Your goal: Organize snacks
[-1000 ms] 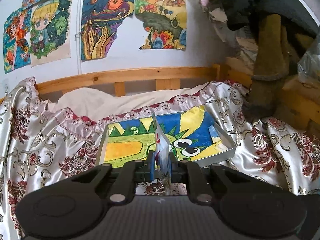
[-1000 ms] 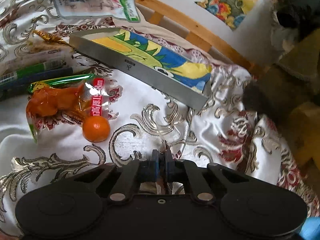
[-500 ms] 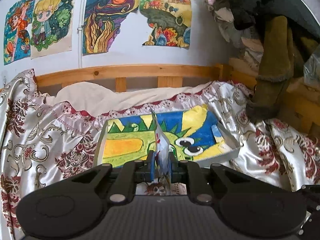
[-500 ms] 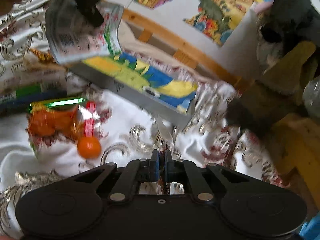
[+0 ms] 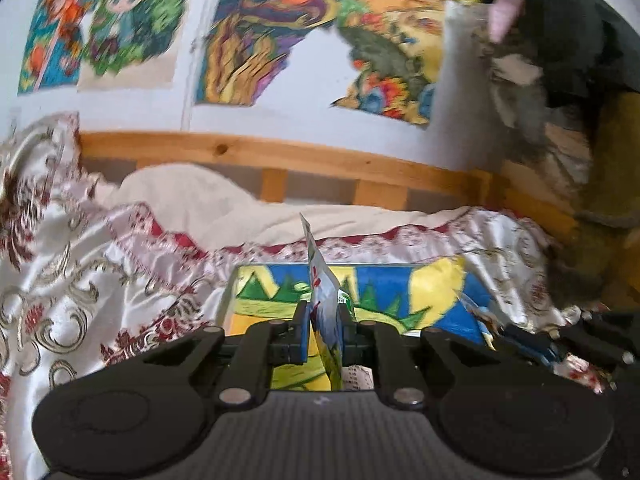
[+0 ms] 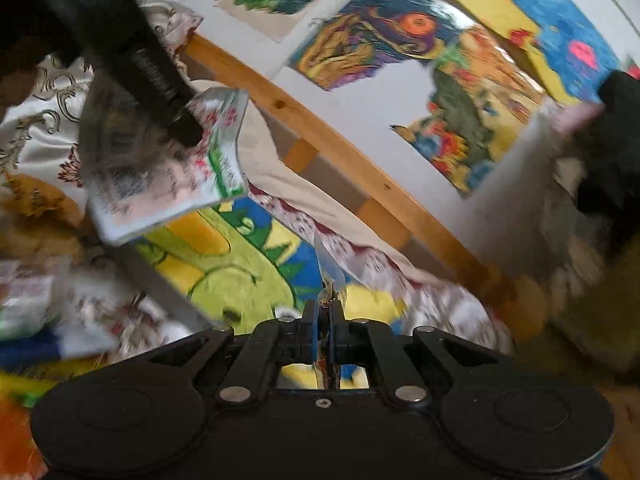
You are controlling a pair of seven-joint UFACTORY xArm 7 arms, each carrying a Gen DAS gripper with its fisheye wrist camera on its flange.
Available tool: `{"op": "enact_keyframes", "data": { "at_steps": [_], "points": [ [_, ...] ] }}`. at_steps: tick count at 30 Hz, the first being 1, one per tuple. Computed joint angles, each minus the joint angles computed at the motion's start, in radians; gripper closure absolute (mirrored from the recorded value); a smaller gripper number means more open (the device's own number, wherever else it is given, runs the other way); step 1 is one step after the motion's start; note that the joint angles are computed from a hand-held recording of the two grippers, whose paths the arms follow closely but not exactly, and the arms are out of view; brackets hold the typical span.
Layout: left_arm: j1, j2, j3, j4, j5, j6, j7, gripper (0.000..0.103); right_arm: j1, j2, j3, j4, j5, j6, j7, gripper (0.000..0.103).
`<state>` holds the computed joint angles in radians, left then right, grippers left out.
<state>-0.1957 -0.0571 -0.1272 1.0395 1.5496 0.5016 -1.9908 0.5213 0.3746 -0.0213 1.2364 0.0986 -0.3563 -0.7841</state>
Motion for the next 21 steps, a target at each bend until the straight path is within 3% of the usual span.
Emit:
{"op": "enact_keyframes", "data": {
  "at_steps": [7, 16, 19, 21],
  "points": [
    [0.053, 0.065, 0.057, -0.001, 0.075, -0.092, -0.143, 0.090, 0.106, 0.211, -0.107, 0.323, 0.005, 0.218, 0.076, 0.099],
    [0.063, 0.113, 0.081, 0.003, -0.049, -0.118, -0.069, 0.089, 0.133, 0.301, -0.133, 0.430, -0.092, 0.315, 0.200, 0.097],
    [0.057, 0.116, 0.081, 0.006, -0.114, -0.104, 0.000, 0.087, 0.130, 0.305, -0.130, 0.439, -0.121, 0.338, 0.240, 0.087],
    [0.049, 0.113, 0.079, 0.007, -0.138, -0.080, 0.027, 0.078, 0.099, 0.285, -0.087, 0.420, -0.135, 0.337, 0.256, 0.070]
  ]
}}
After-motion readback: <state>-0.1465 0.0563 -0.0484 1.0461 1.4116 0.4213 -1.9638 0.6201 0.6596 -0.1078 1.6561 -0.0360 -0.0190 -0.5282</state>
